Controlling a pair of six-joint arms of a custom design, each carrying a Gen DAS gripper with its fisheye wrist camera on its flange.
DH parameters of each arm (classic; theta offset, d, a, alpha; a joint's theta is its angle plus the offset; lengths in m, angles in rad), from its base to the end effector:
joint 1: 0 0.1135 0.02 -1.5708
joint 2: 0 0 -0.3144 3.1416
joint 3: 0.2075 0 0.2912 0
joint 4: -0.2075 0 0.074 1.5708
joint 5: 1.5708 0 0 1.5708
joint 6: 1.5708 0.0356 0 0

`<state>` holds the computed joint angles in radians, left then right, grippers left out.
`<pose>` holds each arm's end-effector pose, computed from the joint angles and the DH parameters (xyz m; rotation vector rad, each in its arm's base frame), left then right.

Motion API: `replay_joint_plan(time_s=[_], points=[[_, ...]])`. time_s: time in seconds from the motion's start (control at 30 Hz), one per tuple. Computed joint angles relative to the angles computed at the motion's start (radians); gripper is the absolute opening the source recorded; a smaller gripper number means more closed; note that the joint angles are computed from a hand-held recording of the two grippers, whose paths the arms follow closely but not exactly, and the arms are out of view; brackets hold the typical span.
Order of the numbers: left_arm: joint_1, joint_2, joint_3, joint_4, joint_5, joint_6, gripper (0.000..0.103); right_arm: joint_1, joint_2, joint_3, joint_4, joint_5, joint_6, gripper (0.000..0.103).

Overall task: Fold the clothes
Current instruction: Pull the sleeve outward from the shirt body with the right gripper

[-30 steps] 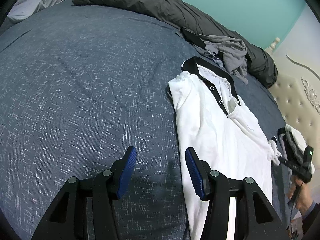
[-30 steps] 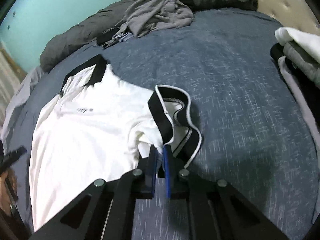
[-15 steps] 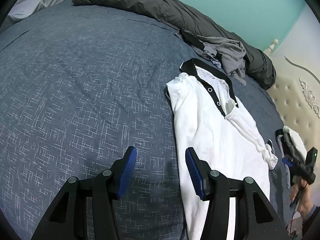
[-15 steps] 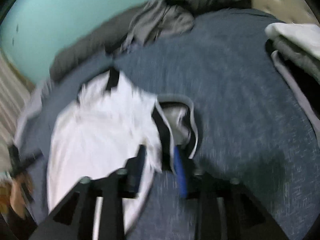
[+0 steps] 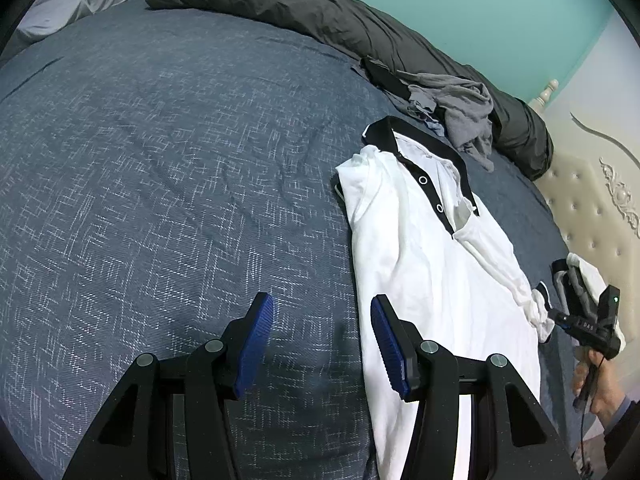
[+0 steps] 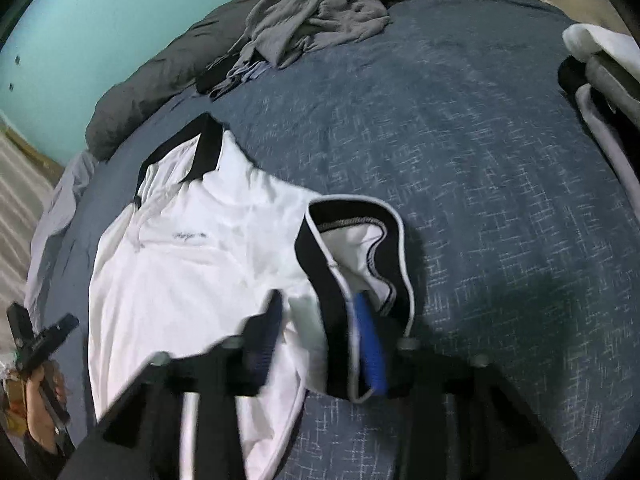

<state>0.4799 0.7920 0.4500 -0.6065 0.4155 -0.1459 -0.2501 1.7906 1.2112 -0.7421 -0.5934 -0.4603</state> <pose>0.1396 0.0564 0.2116 -0.5934 2.3712 -0.3765 0.3783 -0.0761 0.2142 -0.3768 2.6099 0.6405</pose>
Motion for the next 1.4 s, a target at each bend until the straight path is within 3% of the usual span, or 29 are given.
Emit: replay_joint_plan(time_s=[0.1, 0.27, 0.4, 0.63, 0.7, 0.77, 0.8, 0.87, 1.23, 1.3, 1.33, 1.4], points=[[0.014, 0.006, 0.0, 0.002, 0.012, 0.016, 0.055, -0.003, -0.026, -0.019, -0.013, -0.014, -0.061, 0.006], [0.01, 0.001, 0.002, -0.005, 0.013, 0.016, 0.055, -0.046, -0.086, -0.04, -0.103, -0.053, -0.173, 0.004], [0.008, -0.004, 0.004, -0.008, 0.014, 0.013, 0.055, -0.075, -0.11, -0.091, -0.177, 0.003, -0.281, 0.004], [0.01, -0.008, 0.004, -0.012, 0.016, 0.014, 0.055, -0.135, -0.085, -0.129, -0.162, 0.045, -0.276, 0.004], [0.01, -0.005, 0.004, -0.009, 0.016, 0.011, 0.055, -0.152, -0.093, -0.107, -0.162, 0.0, -0.26, 0.004], [0.005, -0.002, 0.005, -0.006, 0.012, 0.01, 0.055, -0.16, -0.091, -0.075, -0.133, -0.022, -0.193, 0.006], [0.002, -0.001, 0.004, -0.004, 0.009, 0.008, 0.055, -0.16, -0.084, -0.057, -0.115, -0.023, -0.156, 0.013], [-0.004, -0.002, 0.002, -0.003, 0.004, 0.006, 0.055, -0.147, -0.067, -0.027, -0.062, 0.008, -0.075, 0.041], [-0.015, 0.016, -0.003, 0.019, -0.017, 0.0, 0.055, -0.005, 0.066, 0.026, 0.09, 0.157, 0.054, 0.041], [-0.017, 0.018, -0.003, 0.021, -0.02, 0.0, 0.055, 0.01, 0.076, 0.024, 0.103, 0.167, 0.042, 0.024], [-0.017, 0.02, -0.004, 0.023, -0.022, 0.0, 0.055, 0.014, 0.076, 0.02, 0.115, 0.162, 0.036, 0.007], [-0.017, 0.024, -0.005, 0.026, -0.024, 0.001, 0.055, 0.018, 0.061, 0.008, 0.152, 0.168, 0.039, 0.002]])
